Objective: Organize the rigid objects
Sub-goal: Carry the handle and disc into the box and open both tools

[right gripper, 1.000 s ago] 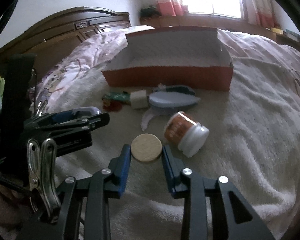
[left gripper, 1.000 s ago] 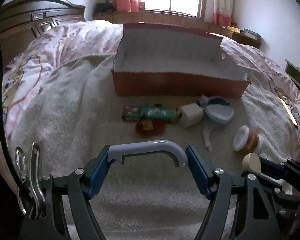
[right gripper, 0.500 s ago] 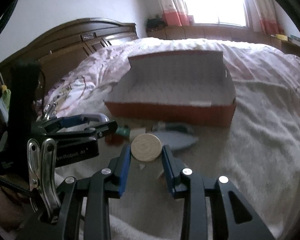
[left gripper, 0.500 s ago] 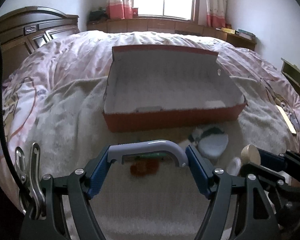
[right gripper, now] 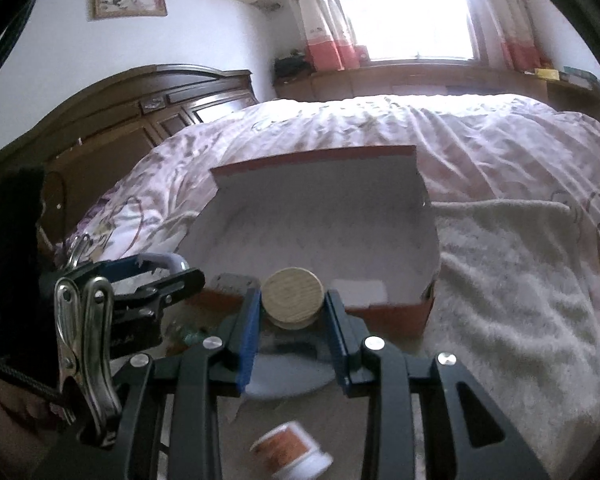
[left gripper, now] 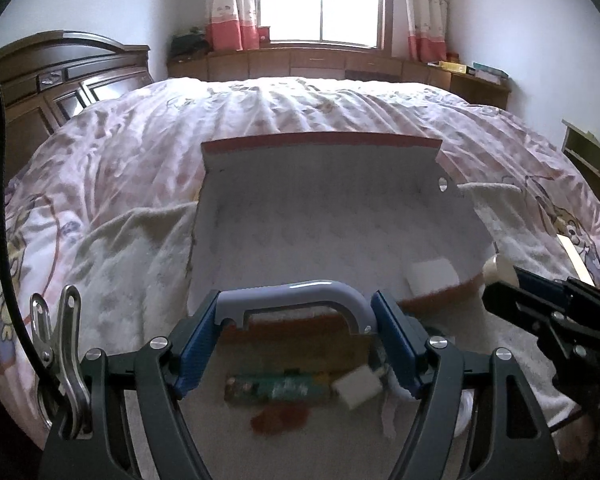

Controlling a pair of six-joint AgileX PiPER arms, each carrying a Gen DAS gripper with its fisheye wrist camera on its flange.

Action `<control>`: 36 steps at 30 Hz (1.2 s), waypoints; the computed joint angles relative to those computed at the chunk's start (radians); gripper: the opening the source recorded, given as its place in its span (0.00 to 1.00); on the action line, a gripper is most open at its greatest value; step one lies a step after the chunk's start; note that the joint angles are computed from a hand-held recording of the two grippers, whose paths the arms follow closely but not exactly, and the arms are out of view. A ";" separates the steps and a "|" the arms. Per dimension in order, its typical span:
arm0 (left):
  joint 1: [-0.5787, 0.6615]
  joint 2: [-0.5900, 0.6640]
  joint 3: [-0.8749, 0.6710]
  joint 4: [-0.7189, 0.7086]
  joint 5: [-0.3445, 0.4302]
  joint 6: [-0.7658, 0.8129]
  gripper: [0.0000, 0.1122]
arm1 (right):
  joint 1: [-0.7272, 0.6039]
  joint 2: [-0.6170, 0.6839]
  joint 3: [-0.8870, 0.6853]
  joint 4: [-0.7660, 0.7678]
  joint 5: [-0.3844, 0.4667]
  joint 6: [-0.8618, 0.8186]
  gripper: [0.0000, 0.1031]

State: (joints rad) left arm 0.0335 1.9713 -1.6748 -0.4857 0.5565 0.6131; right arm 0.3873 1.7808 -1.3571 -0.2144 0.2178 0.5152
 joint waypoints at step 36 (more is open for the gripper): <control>-0.071 0.427 -0.608 0.235 0.243 -0.267 0.68 | -0.045 0.318 -0.388 -0.227 0.171 0.182 0.38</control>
State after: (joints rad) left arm -0.0371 2.3980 -2.2824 -0.2506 0.7993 0.3460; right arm 0.3424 2.0990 -1.7448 -0.4414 0.3890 0.6973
